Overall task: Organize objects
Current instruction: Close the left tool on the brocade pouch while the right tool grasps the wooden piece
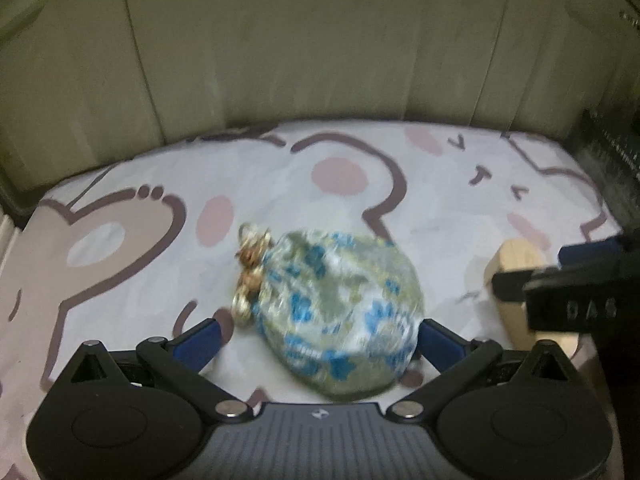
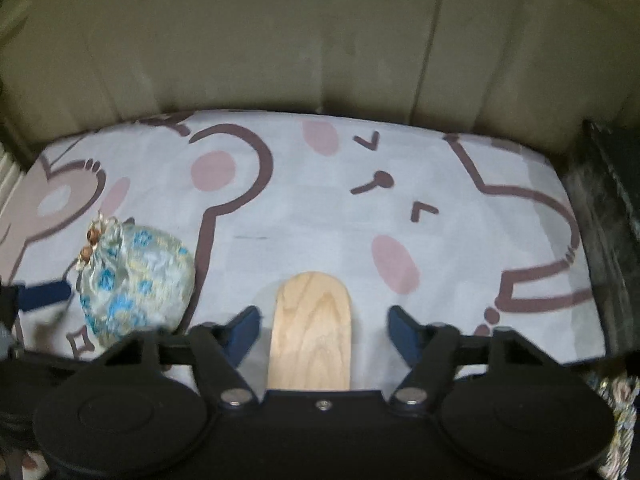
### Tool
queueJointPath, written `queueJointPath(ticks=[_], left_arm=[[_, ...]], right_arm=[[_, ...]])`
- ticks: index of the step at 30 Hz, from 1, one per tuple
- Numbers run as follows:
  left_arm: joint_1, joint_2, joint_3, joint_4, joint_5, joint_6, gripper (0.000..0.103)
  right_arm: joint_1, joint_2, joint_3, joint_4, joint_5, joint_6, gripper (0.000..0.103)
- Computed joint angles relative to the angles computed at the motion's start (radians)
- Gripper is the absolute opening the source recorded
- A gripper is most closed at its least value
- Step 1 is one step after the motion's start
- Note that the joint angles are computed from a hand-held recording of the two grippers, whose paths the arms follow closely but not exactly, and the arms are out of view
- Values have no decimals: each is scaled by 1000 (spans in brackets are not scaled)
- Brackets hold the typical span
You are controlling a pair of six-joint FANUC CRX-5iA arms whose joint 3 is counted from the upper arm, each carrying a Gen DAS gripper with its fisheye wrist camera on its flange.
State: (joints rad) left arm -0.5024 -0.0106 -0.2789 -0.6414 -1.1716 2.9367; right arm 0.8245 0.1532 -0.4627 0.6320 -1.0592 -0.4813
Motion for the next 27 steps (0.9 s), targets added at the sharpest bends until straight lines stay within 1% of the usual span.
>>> queueJointPath(ticks=[5,8,10,11,13,14,15,17,18,23,27], left_arm=[[0,18,3,-21,19,-14,103],[7,20,-3,-15,39,-14,103],[9,18,-10,-14,49,-1,98],[12,15,-13,-10,56,-4,97],[5,9,-17,-18,64,-13,90],[3,7,-17,-16,64,-25,89],[2,1,-23,-15,69,-29,87],[2,-13,-35,-11,78,-35,86],[2,-19,-40,-8,80,-36,86],[11,-54,-62,24,71,-15,84],[19,-85,-81,55,58,8,84]], right_arm=[[-12,-27,-43,19,66,-45,71],[-16,-21,-43,18,76,-34,72],[-17,-20,-44,19,79,-37,72],[-18,-19,-43,18,79,-37,72],[-19,-14,-36,9,74,-26,71],[-18,-11,-32,5,66,-23,66],[-18,-12,-35,5,66,-23,54],[-20,-26,-51,17,86,-46,47],[-21,-28,-51,18,91,-47,45],[-12,-16,-23,-3,67,15,45],[-4,-10,-2,-35,64,27,45]])
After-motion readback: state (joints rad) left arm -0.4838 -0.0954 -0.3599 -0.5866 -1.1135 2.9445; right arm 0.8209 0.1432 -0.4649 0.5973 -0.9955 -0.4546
